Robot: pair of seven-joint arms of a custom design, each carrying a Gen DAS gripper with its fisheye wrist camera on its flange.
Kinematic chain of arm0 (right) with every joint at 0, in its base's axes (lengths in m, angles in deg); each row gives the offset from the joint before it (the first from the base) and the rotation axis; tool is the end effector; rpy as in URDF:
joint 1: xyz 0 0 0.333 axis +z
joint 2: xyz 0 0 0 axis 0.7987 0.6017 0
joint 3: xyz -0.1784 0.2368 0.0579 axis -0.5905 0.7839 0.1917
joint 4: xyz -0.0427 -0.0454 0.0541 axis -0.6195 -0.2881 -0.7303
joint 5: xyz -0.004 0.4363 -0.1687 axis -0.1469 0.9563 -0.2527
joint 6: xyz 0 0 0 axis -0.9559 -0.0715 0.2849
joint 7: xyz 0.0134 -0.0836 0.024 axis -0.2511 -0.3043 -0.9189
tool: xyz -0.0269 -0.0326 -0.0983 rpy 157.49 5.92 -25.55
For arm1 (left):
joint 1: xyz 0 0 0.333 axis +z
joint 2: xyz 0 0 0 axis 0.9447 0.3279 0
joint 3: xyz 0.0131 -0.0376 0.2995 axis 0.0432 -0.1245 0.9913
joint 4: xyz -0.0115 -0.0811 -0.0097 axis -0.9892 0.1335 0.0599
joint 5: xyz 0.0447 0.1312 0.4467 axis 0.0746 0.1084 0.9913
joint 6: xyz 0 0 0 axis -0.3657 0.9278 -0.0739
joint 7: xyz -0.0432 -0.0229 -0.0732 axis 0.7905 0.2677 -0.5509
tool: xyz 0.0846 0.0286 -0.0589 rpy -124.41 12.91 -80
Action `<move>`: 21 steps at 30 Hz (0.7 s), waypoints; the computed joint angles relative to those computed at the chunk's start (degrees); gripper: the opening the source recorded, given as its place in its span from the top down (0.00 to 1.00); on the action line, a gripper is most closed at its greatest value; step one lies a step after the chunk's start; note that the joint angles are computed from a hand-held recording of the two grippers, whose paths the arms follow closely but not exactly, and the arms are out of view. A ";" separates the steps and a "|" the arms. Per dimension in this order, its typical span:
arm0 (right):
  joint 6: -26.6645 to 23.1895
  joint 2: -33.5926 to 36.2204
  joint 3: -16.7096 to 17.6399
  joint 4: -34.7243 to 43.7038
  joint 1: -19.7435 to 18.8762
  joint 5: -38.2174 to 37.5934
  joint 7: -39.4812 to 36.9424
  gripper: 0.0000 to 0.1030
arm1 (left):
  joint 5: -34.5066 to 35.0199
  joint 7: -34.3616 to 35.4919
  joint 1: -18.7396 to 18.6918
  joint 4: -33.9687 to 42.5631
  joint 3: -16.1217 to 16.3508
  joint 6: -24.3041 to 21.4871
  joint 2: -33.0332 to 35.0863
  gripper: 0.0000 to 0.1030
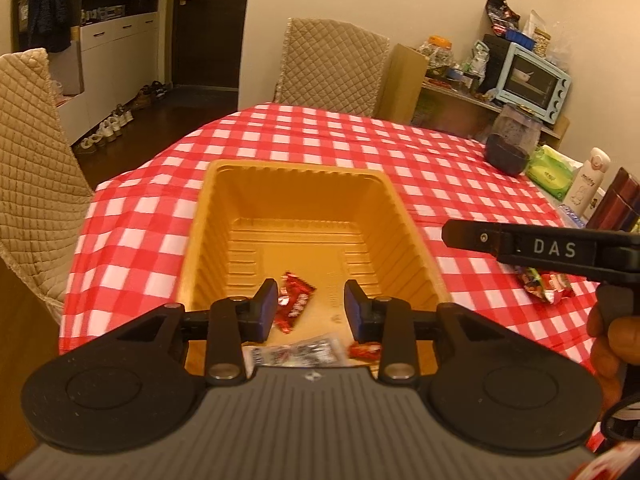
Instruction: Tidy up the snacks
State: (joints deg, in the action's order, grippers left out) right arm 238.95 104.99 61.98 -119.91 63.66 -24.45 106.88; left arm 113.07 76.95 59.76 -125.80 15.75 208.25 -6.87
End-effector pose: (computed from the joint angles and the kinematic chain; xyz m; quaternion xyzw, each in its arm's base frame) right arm 0.7513 0.2873 0.4859 -0.7825 0.4179 -0.0803 0.4545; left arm 0.6181 -0.2642 0.4832 -0.7631 0.4900 -0.2937 0.3021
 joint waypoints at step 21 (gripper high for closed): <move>4.99 -3.06 -4.60 -4.92 -5.96 -2.78 7.02 0.48 | -3.55 9.40 -8.56 20.84 3.80 2.51 16.95 0.63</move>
